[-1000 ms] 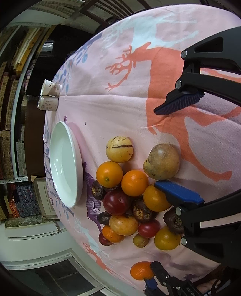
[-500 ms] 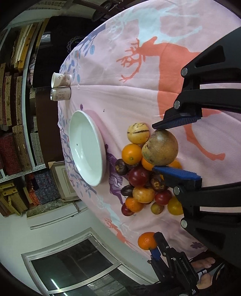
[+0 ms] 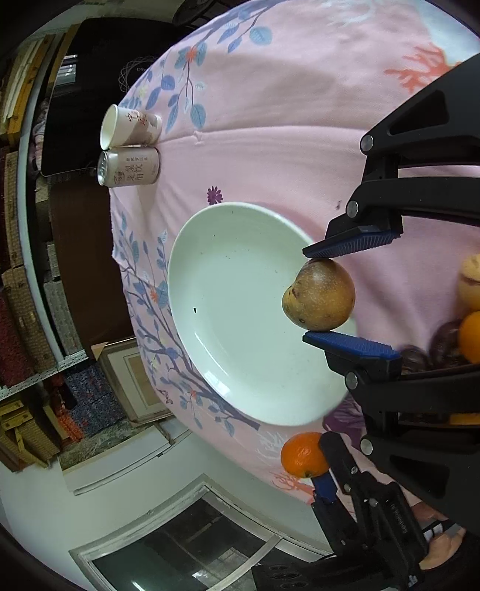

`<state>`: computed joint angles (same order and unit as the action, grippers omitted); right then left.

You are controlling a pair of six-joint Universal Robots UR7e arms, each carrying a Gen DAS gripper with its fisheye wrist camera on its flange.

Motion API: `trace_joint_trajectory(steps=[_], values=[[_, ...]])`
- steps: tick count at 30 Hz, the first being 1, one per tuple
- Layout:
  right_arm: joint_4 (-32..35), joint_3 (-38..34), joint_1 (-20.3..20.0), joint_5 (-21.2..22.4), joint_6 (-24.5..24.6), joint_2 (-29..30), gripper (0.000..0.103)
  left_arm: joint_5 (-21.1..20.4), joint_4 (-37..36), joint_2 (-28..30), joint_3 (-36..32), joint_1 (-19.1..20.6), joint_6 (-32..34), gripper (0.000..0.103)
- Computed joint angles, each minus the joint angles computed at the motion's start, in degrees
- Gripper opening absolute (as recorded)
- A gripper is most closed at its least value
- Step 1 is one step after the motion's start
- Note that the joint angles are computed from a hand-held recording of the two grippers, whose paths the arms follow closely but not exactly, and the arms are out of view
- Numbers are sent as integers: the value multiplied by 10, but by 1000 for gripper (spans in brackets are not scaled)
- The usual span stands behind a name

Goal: Organize fruits
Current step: 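Carry both fruits onto the white plate and open both tools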

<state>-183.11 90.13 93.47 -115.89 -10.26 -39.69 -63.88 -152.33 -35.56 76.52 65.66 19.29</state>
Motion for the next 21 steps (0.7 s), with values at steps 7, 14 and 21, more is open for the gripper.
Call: trace_joint_trajectory(steps=[7,14,21], values=[[-67,-34,17,-12,-55,27,75,1,-20,16,-47,12,-18,79],[-169,115,45,-33,-79,-35,75,-8,-145,-115,173,-13,64,80],[-267,282,46,-25,-54,-73,78,-8,-193,-209,349,-17,112,80]])
